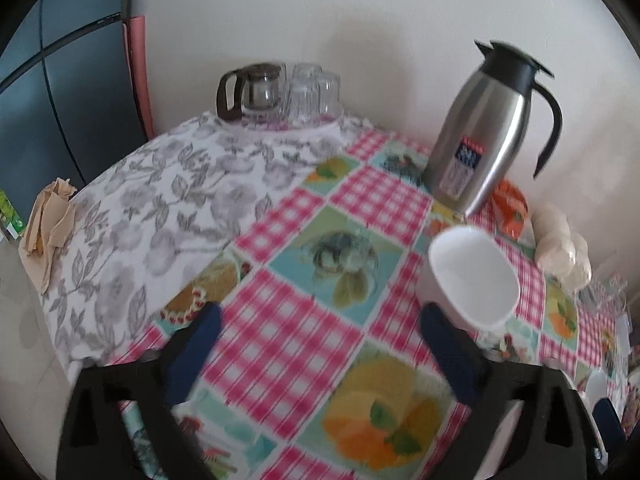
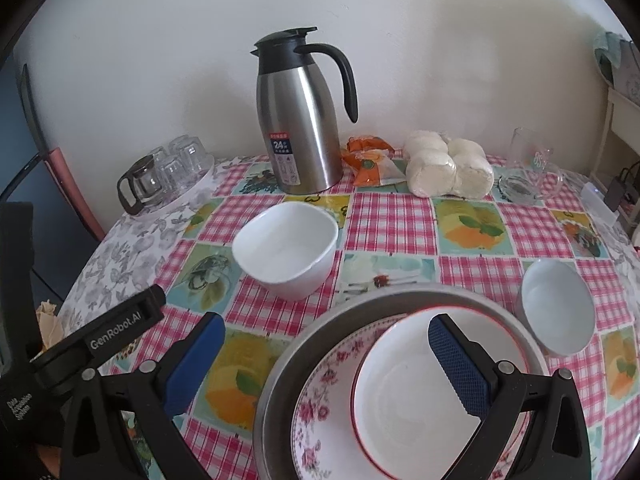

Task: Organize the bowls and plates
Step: 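Lower both grippers around the rim of the white square bowl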

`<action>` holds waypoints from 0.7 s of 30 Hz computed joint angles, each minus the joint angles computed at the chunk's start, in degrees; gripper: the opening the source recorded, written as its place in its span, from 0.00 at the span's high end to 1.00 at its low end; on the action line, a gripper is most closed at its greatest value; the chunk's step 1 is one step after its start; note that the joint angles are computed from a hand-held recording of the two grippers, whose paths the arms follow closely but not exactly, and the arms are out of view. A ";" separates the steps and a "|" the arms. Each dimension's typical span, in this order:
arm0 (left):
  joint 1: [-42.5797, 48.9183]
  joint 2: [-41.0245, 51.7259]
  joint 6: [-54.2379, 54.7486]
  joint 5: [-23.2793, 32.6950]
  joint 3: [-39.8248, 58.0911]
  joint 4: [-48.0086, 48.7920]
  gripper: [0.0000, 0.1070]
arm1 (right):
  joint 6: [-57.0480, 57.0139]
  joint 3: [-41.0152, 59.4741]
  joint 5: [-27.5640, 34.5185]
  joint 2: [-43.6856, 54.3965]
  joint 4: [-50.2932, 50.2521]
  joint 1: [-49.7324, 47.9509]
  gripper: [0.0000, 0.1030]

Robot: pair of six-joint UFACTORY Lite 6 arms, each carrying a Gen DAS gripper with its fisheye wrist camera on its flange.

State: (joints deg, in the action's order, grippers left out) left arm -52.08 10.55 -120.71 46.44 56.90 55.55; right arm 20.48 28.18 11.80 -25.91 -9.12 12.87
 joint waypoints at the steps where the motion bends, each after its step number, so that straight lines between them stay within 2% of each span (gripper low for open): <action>1: 0.66 -0.21 -2.12 -1.02 -0.61 2.16 0.04 | 0.05 0.79 -0.19 0.67 -0.06 -0.42 0.00; 6: 3.59 0.79 -1.57 -5.03 0.16 5.62 0.04 | -3.66 7.20 1.41 5.88 3.87 -3.68 0.00; 9: 4.74 0.25 -2.38 -8.72 -0.01 7.59 0.04 | -0.17 10.57 2.72 7.83 -0.14 -3.63 0.00; 11: 5.46 -0.46 -3.41 -10.83 -0.08 9.52 0.04 | -1.85 12.84 3.93 9.13 1.35 -3.59 0.00; 14: 5.84 -0.17 -4.64 -11.20 0.72 11.65 0.04 | -3.31 16.69 5.78 11.60 2.58 -3.52 0.00; 17: 6.57 0.05 -6.90 -12.51 0.98 14.07 0.04 | 1.87 20.33 7.22 13.79 -3.37 -2.78 0.00; 21: 7.84 0.29 -9.38 -12.94 1.83 16.06 0.04 | 3.87 24.44 8.57 16.34 -5.28 -2.64 0.00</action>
